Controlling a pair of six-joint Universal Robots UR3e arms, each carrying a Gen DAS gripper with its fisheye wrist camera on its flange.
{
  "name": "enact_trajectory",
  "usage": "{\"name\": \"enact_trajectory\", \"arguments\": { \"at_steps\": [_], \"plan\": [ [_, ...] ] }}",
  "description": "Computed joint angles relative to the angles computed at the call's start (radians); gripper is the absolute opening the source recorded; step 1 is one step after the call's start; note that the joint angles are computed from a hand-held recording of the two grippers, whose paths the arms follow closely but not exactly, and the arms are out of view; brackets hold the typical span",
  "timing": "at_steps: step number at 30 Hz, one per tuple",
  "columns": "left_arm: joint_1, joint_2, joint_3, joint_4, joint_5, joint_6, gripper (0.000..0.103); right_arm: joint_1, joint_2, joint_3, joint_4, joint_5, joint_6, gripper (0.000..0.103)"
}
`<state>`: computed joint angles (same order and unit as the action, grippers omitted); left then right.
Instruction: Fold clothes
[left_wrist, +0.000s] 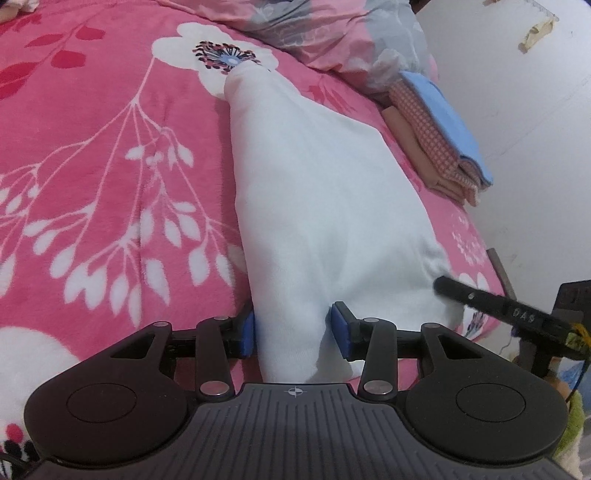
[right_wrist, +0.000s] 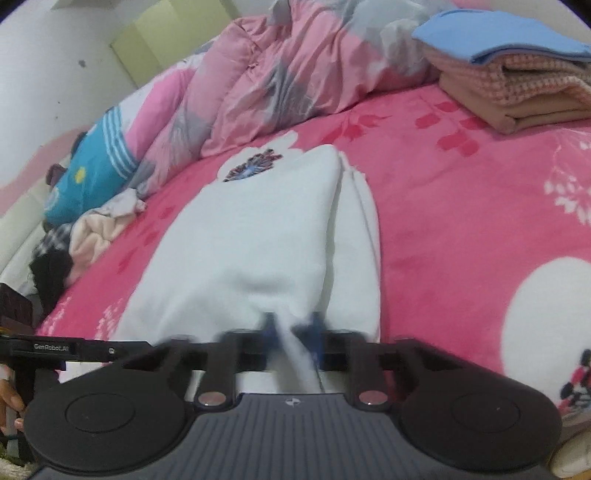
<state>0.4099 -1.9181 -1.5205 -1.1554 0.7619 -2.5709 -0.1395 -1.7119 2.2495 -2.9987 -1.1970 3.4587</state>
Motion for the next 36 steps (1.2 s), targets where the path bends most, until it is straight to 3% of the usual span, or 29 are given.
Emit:
{"name": "enact_trajectory", "arguments": {
  "at_steps": [6,8,11,13,15,16,18,20,22,30,32,34,36],
  "plan": [
    [0.002,0.012,0.001,-0.019,0.006,0.024,0.046,-0.083,-0.027,0.073,-0.009,0.038,0.022,0.008],
    [0.001,0.014,0.002,-0.021,0.011,0.026,0.046,-0.139,-0.049,0.125,-0.034,0.104,0.065,0.008],
    [0.000,0.016,0.003,-0.025,0.019,0.031,0.046,-0.201,-0.178,0.184,0.009,0.114,0.095,0.010],
    [0.001,0.015,0.007,-0.033,0.019,0.038,0.046,-0.285,-0.311,0.219,0.122,0.177,0.080,0.012],
    [0.003,0.014,0.013,-0.044,0.019,0.046,0.046,-0.429,-0.475,0.256,0.316,0.343,0.028,0.017],
    [0.005,0.014,0.016,-0.053,0.018,0.052,0.046,-0.478,-0.552,0.262,0.423,0.398,-0.002,0.025],
    [0.011,0.017,0.020,-0.073,0.014,0.066,0.046,-0.511,-0.624,0.245,0.571,0.428,-0.047,0.036],
    [0.021,0.028,0.020,-0.098,0.011,0.088,0.046,-0.512,-0.644,0.236,0.640,0.442,-0.061,0.039],
    [0.035,0.045,0.012,-0.126,0.007,0.119,0.046,-0.504,-0.618,0.257,0.629,0.480,-0.028,0.039],
    [0.071,0.073,-0.043,-0.128,-0.016,0.129,0.043,-0.450,-0.387,0.361,0.253,0.508,0.175,0.035],
    [0.069,0.071,-0.043,-0.129,-0.011,0.125,0.036,-0.453,-0.376,0.381,0.202,0.511,0.196,0.029],
    [0.067,0.077,-0.038,-0.140,-0.002,0.128,0.033,-0.461,-0.389,0.400,0.171,0.518,0.212,0.014],
    [0.068,0.080,-0.025,-0.167,-0.001,0.136,0.033,-0.475,-0.438,0.412,0.196,0.525,0.212,0.012]
  ]
}}
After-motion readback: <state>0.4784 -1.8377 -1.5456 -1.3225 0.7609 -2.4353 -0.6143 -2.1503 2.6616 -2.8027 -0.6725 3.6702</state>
